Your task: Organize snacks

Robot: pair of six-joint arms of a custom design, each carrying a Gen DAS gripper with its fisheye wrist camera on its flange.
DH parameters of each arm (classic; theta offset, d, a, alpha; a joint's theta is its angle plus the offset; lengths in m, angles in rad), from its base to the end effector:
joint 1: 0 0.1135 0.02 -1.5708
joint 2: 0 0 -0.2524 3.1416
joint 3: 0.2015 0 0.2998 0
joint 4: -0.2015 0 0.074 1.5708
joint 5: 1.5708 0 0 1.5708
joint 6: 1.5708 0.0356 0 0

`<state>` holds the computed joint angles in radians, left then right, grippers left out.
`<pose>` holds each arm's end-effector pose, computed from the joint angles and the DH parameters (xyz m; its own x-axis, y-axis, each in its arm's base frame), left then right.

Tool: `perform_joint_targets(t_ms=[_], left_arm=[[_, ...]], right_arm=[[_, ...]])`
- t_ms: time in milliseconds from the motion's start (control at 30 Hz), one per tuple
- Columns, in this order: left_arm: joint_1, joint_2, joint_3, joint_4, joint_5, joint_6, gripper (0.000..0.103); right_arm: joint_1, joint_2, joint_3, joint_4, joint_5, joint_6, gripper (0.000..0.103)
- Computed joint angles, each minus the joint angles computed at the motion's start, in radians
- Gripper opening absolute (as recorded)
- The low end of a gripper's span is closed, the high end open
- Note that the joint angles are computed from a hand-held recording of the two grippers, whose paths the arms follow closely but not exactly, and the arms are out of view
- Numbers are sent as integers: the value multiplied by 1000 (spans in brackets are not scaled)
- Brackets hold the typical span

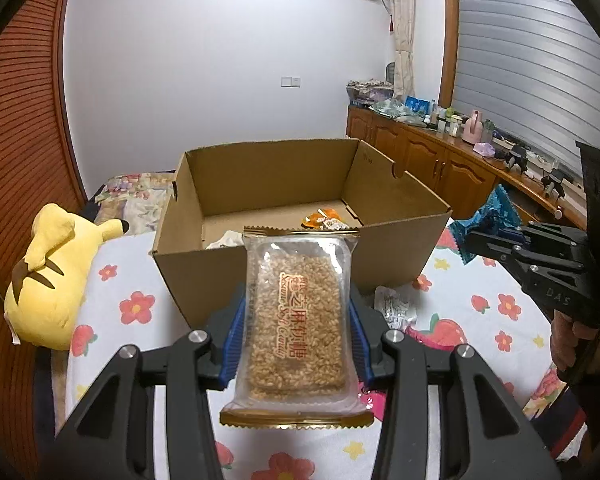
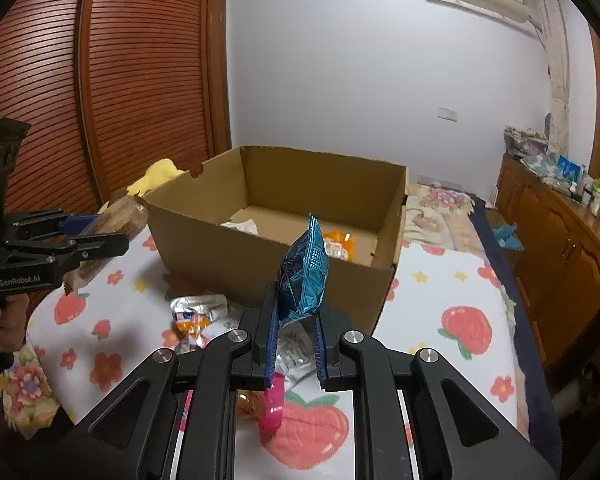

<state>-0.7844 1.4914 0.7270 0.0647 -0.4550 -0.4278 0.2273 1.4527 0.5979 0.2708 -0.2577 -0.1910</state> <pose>0.2479 -0.2253 0.1369 -0.5793 0.0516 -0.8135 0.1717 0.9833 -0.0599 0.3085 0.0807 0.1221 -0.4467 -0.2917 -0.8458 -0.5193 0.8544 -0.0204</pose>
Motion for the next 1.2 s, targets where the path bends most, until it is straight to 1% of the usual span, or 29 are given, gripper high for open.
perform_joint_targets(t_ms=[200,400,767,900,1200], left_arm=[[14,-3,29,-4,7,31,44],[54,30,87,4,39,69,44],[169,177,280,-27,114,156,44],[197,236,352,-40,131,180,44],[232,391,511,-88,163,190,44]], right_arm=[[24,37,69,-18,9,-1,13],[41,130,179,-39,13,-15,13],[41,342,432,-130,-8,-19,13],[41,416,528,-186,-7,-30,13],[33,493,617,-230,-4,-40,14]])
